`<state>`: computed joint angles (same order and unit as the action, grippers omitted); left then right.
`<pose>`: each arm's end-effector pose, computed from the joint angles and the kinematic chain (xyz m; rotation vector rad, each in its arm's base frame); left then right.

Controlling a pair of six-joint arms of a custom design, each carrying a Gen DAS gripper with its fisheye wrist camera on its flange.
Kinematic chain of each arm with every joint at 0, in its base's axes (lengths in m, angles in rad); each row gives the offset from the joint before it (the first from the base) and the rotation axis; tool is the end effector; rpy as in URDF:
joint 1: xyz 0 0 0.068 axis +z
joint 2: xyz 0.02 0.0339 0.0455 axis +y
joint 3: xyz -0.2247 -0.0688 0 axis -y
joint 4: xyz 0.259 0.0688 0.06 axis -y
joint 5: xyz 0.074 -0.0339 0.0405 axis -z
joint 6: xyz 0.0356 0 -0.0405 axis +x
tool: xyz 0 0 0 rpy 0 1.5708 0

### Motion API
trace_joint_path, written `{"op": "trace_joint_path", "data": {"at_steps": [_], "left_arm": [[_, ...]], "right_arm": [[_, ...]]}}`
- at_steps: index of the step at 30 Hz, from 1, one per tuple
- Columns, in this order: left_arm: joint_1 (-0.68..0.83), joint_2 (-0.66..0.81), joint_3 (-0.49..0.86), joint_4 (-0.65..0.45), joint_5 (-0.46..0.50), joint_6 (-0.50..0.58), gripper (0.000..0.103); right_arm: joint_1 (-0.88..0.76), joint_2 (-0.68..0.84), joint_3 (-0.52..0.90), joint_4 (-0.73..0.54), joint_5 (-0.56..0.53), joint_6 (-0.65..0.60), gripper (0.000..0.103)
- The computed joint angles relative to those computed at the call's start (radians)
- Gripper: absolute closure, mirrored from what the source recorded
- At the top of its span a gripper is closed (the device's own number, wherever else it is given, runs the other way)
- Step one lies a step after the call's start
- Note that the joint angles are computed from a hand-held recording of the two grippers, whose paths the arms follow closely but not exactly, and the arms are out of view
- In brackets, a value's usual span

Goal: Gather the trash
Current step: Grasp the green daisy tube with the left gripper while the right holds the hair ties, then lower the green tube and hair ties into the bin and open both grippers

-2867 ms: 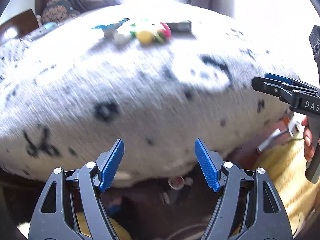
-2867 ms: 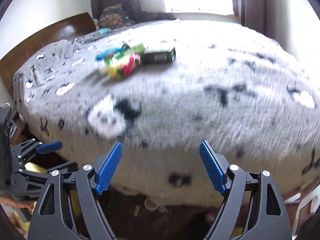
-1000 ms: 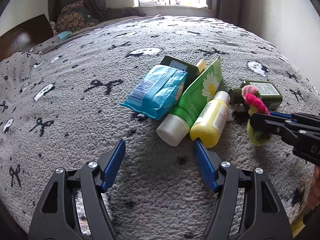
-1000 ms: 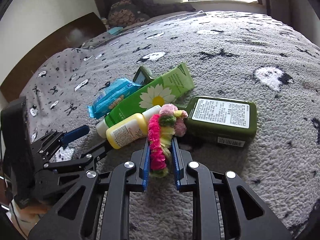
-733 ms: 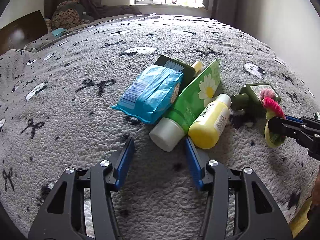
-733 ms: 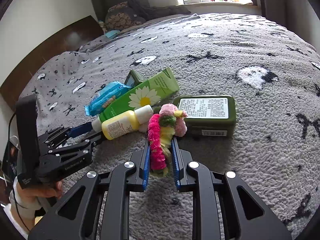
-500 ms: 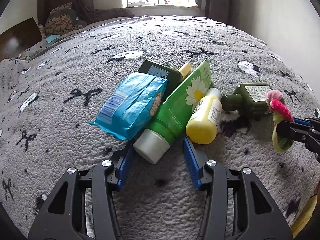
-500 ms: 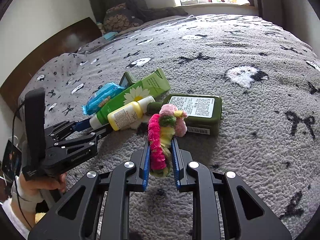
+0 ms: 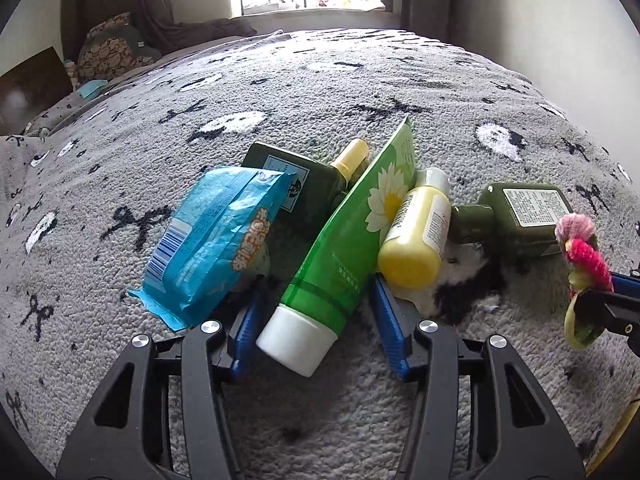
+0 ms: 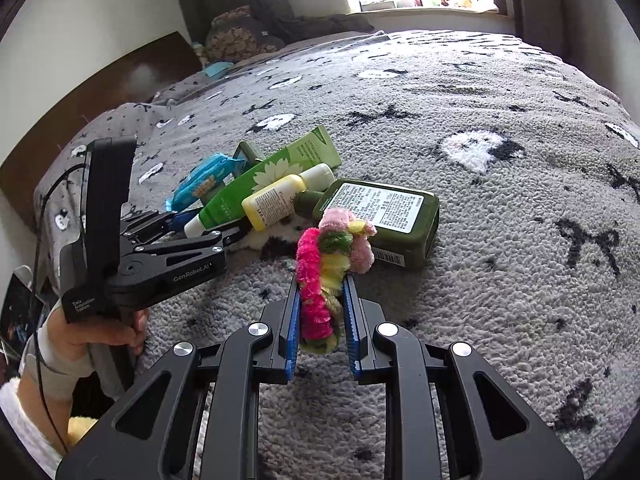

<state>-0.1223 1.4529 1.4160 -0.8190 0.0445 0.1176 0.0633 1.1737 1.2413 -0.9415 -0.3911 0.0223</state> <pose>0.3238 -0.0414 0.3043 0.3104 2.4064 -0.0561 0.2547 0.0297 0.3161 -0.2233 2.4112 0.5155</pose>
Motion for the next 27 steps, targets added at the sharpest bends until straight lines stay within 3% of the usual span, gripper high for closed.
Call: {"op": "trace_joint_path", "data": {"at_steps": [2, 5, 14, 27], "left_arm": [[-0.005, -0.018, -0.01, -0.008, -0.004, 0.002, 0.07], [-0.02, -0.062, -0.037, -0.037, -0.022, -0.005, 0.077], [-0.055, -0.312, -0.207, -0.131, -0.029, -0.046, 0.077], [-0.163, -0.816, -0.472, -0.306, -0.095, -0.194, 0.077]], "right_arm": [[0.001, -0.006, -0.005, -0.002, 0.006, -0.006, 0.083], [-0.003, -0.027, -0.021, -0.009, 0.013, -0.023, 0.083], [-0.036, -0.153, -0.088, -0.065, 0.006, -0.105, 0.083], [-0.144, -0.421, -0.193, -0.227, -0.067, -0.223, 0.083]]}}
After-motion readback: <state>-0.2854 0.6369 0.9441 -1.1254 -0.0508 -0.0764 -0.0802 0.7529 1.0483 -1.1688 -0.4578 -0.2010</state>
